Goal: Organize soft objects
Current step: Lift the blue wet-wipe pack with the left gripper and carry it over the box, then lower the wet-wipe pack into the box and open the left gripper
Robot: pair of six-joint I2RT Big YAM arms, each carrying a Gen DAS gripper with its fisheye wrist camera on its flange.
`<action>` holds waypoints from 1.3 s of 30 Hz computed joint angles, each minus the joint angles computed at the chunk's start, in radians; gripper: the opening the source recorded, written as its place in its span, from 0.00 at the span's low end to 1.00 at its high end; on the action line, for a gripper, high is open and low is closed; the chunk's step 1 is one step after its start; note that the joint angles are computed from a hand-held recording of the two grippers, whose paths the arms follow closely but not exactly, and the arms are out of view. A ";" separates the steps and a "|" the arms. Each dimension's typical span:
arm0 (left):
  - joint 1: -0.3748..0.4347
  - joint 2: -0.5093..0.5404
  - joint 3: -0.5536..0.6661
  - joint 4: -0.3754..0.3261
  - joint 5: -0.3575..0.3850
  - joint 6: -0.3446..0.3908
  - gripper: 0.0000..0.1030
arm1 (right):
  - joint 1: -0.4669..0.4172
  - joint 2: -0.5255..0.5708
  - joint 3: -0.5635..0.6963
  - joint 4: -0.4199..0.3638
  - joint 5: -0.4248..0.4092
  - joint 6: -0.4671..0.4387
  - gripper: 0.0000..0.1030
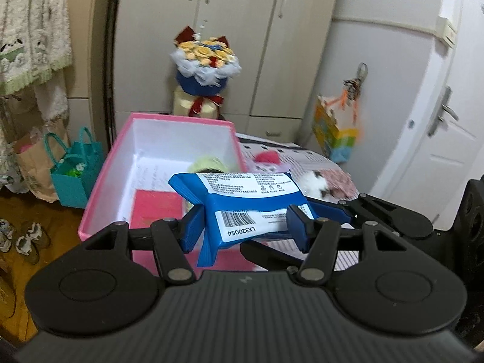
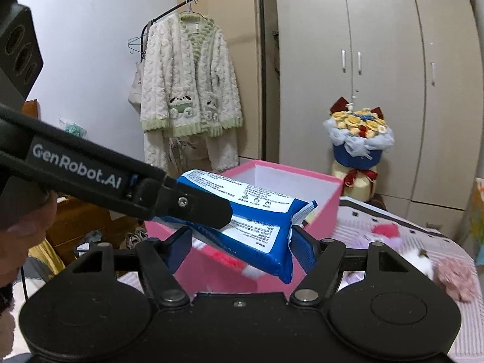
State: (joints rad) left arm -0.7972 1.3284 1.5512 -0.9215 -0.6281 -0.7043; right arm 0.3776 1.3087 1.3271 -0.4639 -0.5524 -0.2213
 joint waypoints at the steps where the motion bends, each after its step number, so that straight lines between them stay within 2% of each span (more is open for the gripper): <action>1: 0.017 -0.001 -0.003 0.004 0.007 0.004 0.55 | 0.008 0.017 0.015 -0.002 0.003 0.004 0.73; 7: 0.114 0.007 -0.019 0.009 0.072 -0.001 0.55 | 0.056 0.118 0.114 -0.051 0.035 0.006 0.73; 16: 0.216 0.030 -0.047 0.013 0.188 -0.018 0.55 | 0.093 0.249 0.266 -0.228 0.085 -0.034 0.73; 20: 0.225 0.052 -0.043 0.003 0.184 0.056 0.56 | 0.100 0.279 0.301 -0.281 0.120 -0.070 0.73; 23: 0.231 0.058 -0.039 -0.013 0.182 0.060 0.58 | 0.105 0.270 0.290 -0.278 0.143 -0.087 0.73; 27: 0.223 0.043 -0.049 -0.011 0.186 0.054 0.61 | 0.102 0.252 0.285 -0.301 0.131 -0.099 0.78; 39: 0.118 -0.007 -0.022 -0.053 0.050 0.050 0.64 | 0.059 0.154 0.237 -0.300 0.116 -0.129 0.79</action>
State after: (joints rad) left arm -0.6796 1.3213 1.5297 -0.9744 -0.5781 -0.6541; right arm 0.4365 1.4626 1.5641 -0.7637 -0.4367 -0.3507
